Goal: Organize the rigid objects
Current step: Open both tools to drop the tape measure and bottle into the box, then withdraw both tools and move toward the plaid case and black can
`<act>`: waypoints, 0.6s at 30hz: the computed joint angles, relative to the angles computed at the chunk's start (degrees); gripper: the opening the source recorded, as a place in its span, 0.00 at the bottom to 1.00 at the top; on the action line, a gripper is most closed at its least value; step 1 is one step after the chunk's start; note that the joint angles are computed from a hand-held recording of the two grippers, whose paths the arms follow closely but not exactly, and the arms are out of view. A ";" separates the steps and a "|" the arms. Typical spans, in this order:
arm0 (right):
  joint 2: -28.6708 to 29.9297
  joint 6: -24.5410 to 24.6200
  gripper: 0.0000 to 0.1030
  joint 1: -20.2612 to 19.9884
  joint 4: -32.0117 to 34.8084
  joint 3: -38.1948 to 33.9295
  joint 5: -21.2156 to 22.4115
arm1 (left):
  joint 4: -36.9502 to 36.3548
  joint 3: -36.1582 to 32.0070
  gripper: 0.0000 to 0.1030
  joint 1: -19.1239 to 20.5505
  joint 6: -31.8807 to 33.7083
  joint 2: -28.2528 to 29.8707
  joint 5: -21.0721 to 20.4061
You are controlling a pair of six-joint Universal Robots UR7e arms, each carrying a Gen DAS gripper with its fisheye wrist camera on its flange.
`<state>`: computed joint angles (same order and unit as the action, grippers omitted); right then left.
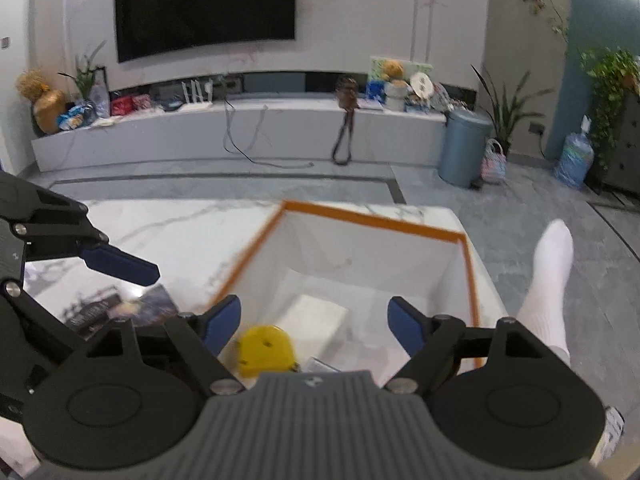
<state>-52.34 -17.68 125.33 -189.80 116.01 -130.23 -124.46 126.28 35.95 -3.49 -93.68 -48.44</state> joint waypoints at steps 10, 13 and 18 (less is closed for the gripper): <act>4.24 -2.82 0.78 5.19 -0.50 -3.10 3.66 | 11.06 0.78 0.73 -1.57 -10.45 -11.03 6.35; 5.13 -0.02 0.78 6.00 4.10 -4.92 4.87 | 14.50 0.28 0.73 -0.51 -13.57 -14.30 5.62; 7.32 2.82 0.77 6.88 11.28 -7.77 5.41 | 20.42 -0.79 0.68 2.08 -18.77 -18.22 5.48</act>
